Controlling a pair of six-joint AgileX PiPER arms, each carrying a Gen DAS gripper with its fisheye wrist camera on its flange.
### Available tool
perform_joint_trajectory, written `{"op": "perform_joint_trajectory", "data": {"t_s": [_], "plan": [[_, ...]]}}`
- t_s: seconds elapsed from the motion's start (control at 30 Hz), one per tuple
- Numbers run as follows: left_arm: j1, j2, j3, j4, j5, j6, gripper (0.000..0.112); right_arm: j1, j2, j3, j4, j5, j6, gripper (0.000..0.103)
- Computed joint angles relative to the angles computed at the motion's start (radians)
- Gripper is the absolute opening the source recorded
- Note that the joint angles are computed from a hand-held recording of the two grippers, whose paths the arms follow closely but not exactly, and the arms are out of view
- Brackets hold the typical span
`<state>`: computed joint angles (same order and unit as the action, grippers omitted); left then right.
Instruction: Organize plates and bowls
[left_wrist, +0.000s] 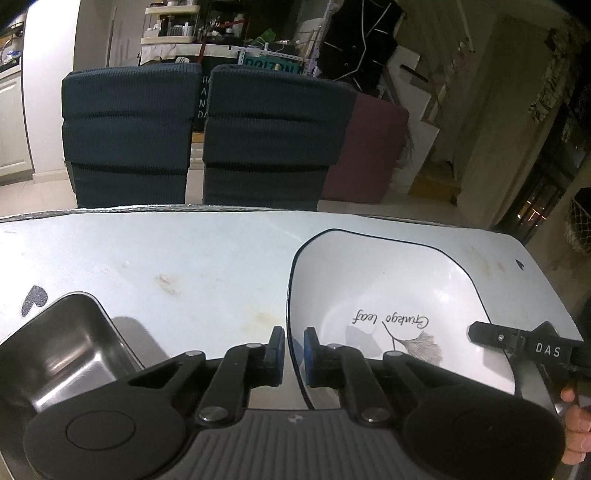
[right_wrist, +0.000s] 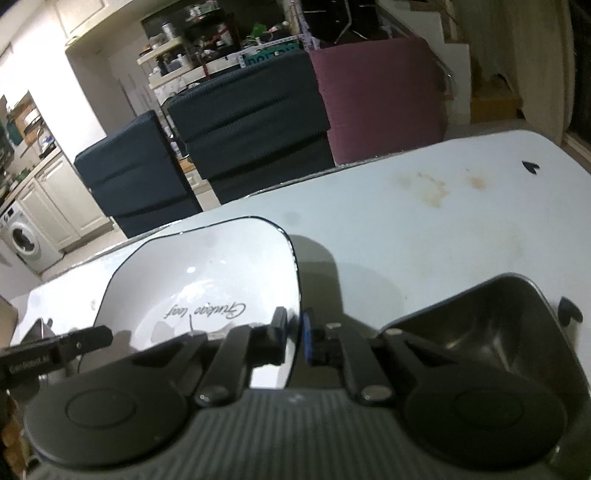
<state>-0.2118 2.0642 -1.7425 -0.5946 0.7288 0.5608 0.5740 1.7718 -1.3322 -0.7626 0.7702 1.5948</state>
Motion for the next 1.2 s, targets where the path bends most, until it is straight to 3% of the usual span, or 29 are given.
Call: {"op": "perform_joint_trajectory", "data": {"t_s": [0.47, 0.63, 0.87, 1.03, 1.2], "plan": [[0.019, 0.052, -0.095, -0.012, 0.085, -0.071, 0.008, -0.045, 0.006, -0.028, 0.100, -0.027, -0.129, 0.010], [0.021, 0.084, -0.143, -0.017, 0.111, -0.119, 0.008, -0.055, 0.007, -0.008, 0.078, -0.070, -0.088, 0.010], [0.019, 0.090, -0.160, -0.006, 0.127, -0.114, 0.009, -0.055, 0.030, -0.045, 0.097, -0.044, -0.144, 0.010], [-0.011, 0.088, -0.172, 0.075, 0.112, -0.152, 0.010, -0.040, 0.046, -0.070, 0.088, -0.011, -0.145, 0.011], [-0.005, 0.043, -0.065, 0.010, 0.032, -0.077, 0.009, -0.030, 0.057, -0.078, 0.070, 0.001, -0.128, 0.011]]}}
